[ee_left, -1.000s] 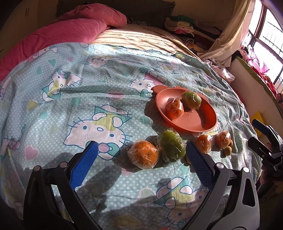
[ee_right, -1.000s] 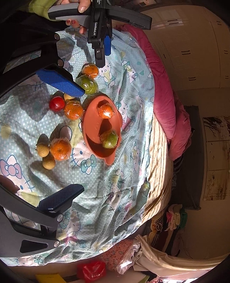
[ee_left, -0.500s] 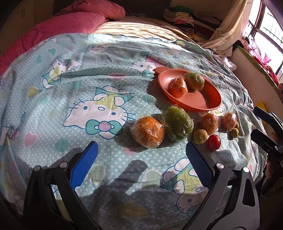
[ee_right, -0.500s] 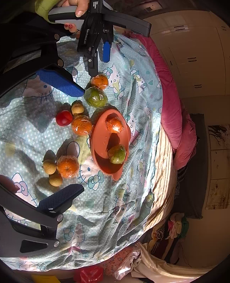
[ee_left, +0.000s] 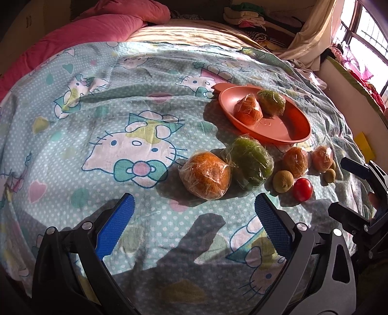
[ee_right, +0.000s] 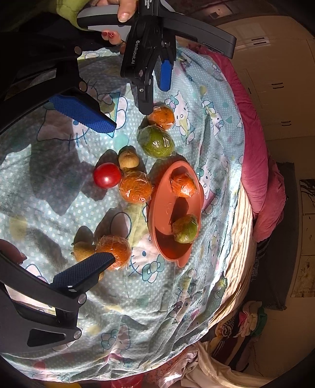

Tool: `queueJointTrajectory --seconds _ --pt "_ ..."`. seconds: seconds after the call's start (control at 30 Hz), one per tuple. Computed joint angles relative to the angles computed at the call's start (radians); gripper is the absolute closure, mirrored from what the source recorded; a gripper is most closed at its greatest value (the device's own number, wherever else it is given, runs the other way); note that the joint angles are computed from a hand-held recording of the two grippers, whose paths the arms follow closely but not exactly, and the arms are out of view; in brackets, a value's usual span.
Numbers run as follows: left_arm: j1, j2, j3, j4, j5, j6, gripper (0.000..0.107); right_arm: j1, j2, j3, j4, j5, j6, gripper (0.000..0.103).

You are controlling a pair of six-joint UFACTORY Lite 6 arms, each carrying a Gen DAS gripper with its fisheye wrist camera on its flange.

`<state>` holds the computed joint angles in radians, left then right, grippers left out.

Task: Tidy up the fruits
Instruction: 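Grasp another wrapped orange with the left tool while the right tool grasps the red tomato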

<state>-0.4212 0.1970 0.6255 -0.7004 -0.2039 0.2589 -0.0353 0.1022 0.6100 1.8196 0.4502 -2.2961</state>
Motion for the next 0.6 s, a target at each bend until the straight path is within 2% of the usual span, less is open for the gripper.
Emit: queueJointTrajectory --seconds 0.17,0.47,0.5,0.53,0.6 --pt "0.003 0.035 0.022 0.000 -0.016 0.005 0.014 0.023 0.044 0.006 0.052 0.000 -0.047 0.005" --pt "0.033 0.064 0.038 0.166 -0.019 -0.131 0.024 0.051 0.086 0.013 0.123 -0.013 -0.107 0.008" --pt "0.034 0.064 0.038 0.180 -0.019 -0.140 0.026 0.055 0.089 0.013 0.138 -0.014 -0.120 0.013" --pt "0.036 0.063 0.038 0.190 -0.021 -0.147 0.028 0.058 0.093 0.017 0.144 -0.018 -0.124 0.023" --pt "0.043 0.070 0.044 0.211 -0.019 -0.161 0.034 0.058 0.108 0.026 0.154 -0.019 -0.134 0.027"
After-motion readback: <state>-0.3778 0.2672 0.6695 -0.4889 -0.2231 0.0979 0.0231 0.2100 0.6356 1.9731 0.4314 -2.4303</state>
